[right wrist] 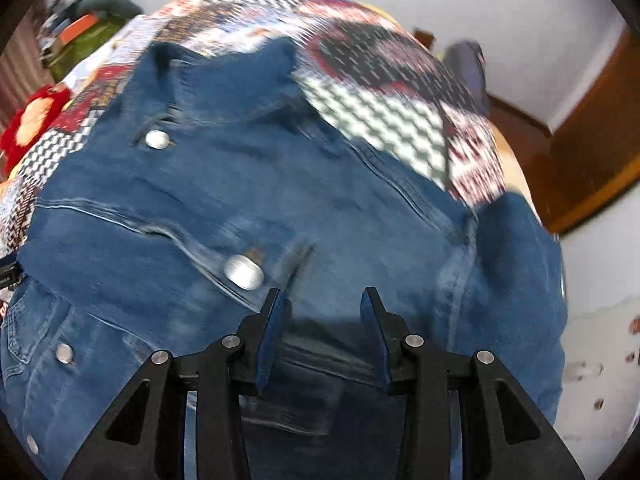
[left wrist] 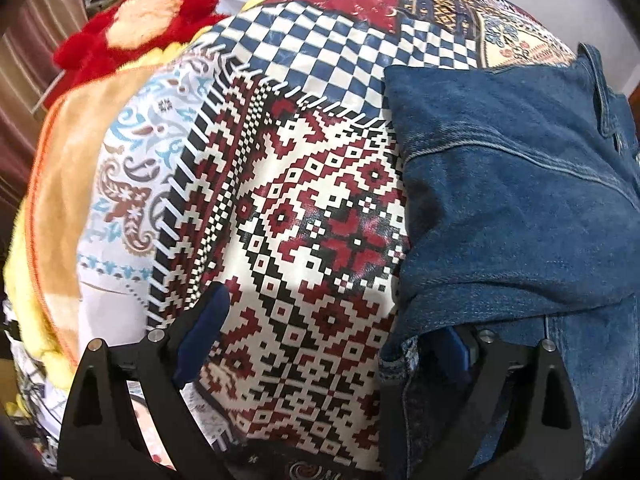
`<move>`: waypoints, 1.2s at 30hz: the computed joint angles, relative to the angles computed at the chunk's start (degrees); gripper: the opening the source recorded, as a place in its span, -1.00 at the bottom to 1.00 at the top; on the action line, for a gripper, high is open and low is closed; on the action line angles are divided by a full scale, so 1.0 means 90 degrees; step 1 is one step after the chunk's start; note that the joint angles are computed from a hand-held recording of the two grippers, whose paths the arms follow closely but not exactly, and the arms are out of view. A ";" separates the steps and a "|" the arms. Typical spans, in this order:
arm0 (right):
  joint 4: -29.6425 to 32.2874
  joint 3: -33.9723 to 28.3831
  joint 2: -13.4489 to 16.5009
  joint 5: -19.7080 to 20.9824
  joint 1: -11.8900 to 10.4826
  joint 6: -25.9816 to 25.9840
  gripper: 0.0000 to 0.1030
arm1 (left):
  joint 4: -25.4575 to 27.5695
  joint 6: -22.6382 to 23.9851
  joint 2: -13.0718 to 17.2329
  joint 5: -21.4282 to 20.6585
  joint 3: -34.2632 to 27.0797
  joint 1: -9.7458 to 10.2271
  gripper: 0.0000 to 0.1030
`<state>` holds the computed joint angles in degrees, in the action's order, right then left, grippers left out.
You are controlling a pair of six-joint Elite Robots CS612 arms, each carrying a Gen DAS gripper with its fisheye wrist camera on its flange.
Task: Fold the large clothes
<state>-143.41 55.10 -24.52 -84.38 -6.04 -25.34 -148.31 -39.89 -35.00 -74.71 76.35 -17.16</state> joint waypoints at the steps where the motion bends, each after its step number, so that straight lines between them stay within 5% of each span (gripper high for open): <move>1: 0.0087 -0.0038 0.0010 -0.0092 -0.0019 0.0034 -0.30 | 0.0013 0.0079 -0.0013 0.0028 0.0012 -0.0005 0.83; 4: 0.0199 0.0012 -0.0059 0.0022 -0.0085 0.0130 -0.30 | -0.0163 0.0380 -0.0207 0.0159 0.0228 -0.0104 0.83; 10: -0.0068 0.0342 -0.0363 0.0989 -0.0103 0.0031 -0.27 | -0.0802 0.0940 -0.0575 0.0591 0.0506 -0.0309 0.83; 16: -0.0013 0.0401 -0.0460 0.1584 0.0150 -0.0611 -0.27 | -0.1152 0.1510 -0.0459 0.0475 0.0029 -0.0382 0.89; 22: 0.0442 0.0236 -0.0301 0.1267 0.0475 -0.1487 -0.27 | -0.0785 0.1892 0.0092 -0.0125 -0.0904 -0.0405 0.90; 26: 0.0519 0.0149 -0.0091 0.0591 0.0634 -0.2103 -0.26 | -0.0218 0.2113 0.0446 -0.0466 -0.1422 -0.0438 0.90; 28: 0.0281 0.0294 -0.0102 0.0678 0.0608 -0.2182 -0.18 | 0.0041 0.2153 0.0577 -0.0509 -0.1572 -0.0452 0.90; 31: -0.0027 0.0372 -0.0106 0.0420 0.0595 -0.2103 0.56 | -0.0344 0.1927 0.0549 -0.0704 -0.1379 -0.0432 0.90; 36: 0.0208 0.0432 -0.0194 0.0648 0.0452 -0.1928 0.63 | -0.0386 0.1961 0.0392 -0.0675 -0.1111 -0.0484 0.90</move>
